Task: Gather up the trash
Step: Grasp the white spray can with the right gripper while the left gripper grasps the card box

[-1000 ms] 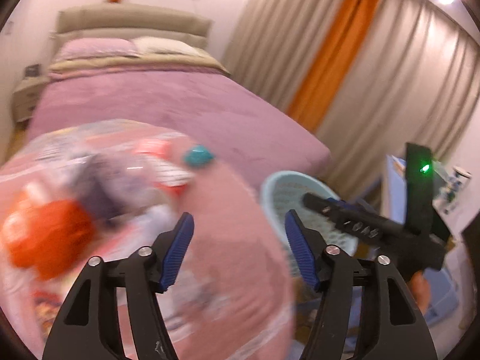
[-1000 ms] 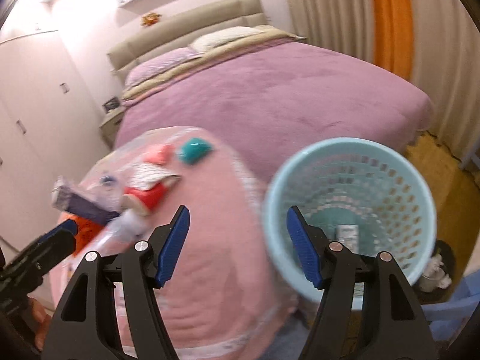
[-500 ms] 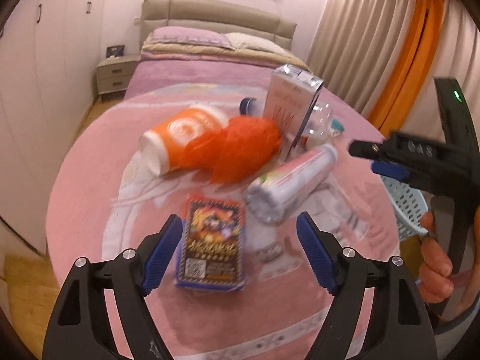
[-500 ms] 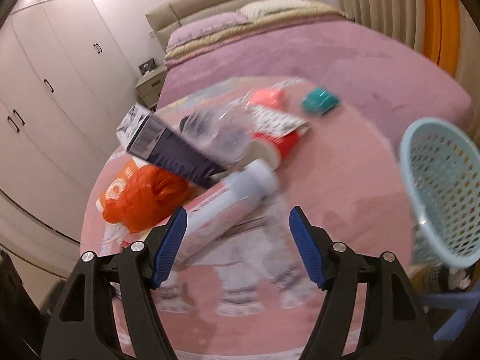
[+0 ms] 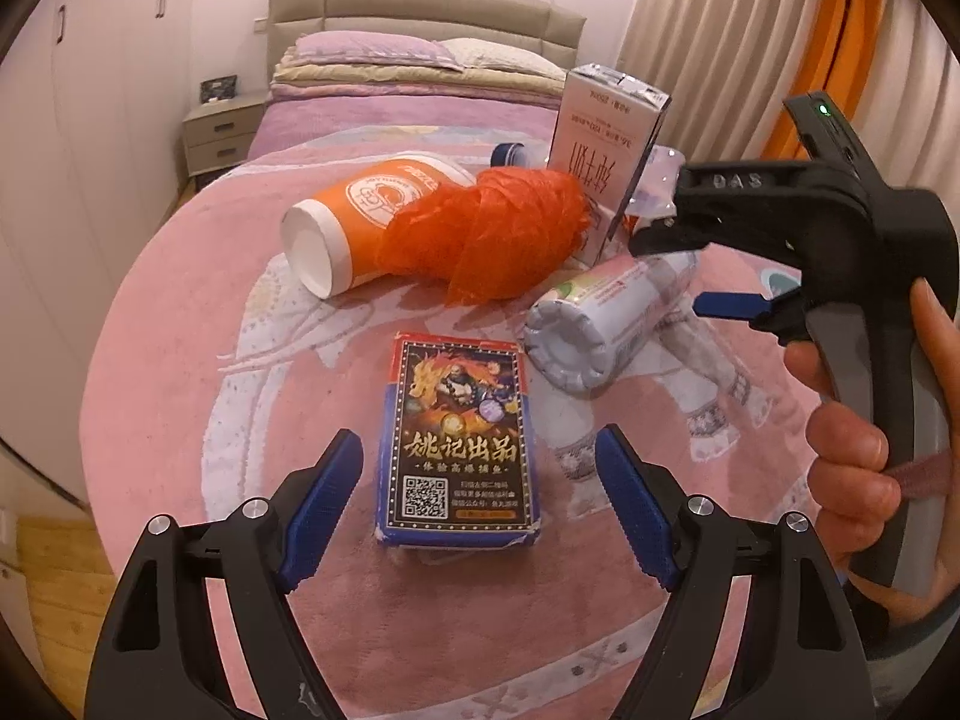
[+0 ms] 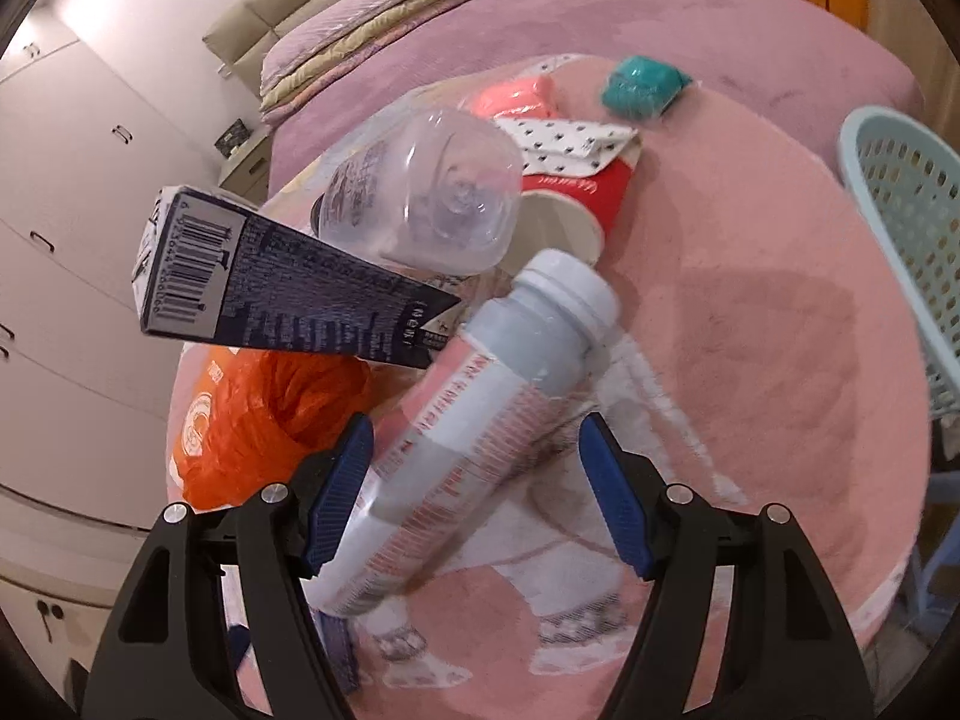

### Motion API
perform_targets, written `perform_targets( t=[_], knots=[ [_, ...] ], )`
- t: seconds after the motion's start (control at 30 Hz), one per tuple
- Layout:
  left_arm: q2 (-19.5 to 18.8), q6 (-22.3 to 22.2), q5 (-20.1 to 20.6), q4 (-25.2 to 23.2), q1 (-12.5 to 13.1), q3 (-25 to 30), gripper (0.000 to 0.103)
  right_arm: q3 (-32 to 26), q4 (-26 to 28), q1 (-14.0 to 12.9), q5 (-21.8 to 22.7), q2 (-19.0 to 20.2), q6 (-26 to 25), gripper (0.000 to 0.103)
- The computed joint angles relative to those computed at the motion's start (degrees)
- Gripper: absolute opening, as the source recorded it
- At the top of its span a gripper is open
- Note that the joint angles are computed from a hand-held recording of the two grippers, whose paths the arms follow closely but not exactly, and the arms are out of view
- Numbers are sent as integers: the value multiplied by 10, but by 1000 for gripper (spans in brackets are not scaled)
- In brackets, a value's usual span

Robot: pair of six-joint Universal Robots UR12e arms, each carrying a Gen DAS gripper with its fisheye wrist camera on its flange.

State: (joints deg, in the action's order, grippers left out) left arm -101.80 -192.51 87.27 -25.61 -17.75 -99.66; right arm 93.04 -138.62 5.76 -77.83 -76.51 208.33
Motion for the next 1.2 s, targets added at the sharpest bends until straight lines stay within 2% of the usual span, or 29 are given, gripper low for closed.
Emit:
perform_targets(
  t=[0.1,0.17,0.27,0.33,0.5,0.63,0.73,0.8,0.9,0.97,1.03,1.1,1.2],
  knots=[
    [0,1,3,-1,0,-2,78,-15,24,6,-3,12,9,69],
    [1,1,-1,0,2,-5,78,-16,28,6,15,17,18,69],
    [2,2,-3,-2,3,-6,78,-23,37,12,-1,21,-4,68],
    [2,2,-6,-5,4,-5,78,-22,41,10,7,19,-25,65],
    [-2,9,-19,-14,5,-2,78,-5,48,5,9,3,-114,58],
    [-7,16,-12,-30,-1,7,78,25,56,-6,27,-21,-184,55],
    [-10,18,-14,-39,-3,12,78,38,58,-12,17,-34,-246,54],
    [-11,17,-14,-42,-4,14,78,44,68,-17,16,-41,-306,54],
    [-13,9,-15,-49,-6,16,78,50,74,-25,5,-49,-360,54],
    [-14,8,-11,-52,-8,18,78,60,55,-28,-11,-57,-382,54],
    [-17,6,-9,-55,-10,22,78,66,50,-36,-9,-63,-373,60],
    [-19,2,-4,-58,-11,26,78,69,54,-48,12,-67,-349,68],
    [-22,-3,13,-67,-15,32,78,71,63,-55,25,-68,-298,72]
  ],
)
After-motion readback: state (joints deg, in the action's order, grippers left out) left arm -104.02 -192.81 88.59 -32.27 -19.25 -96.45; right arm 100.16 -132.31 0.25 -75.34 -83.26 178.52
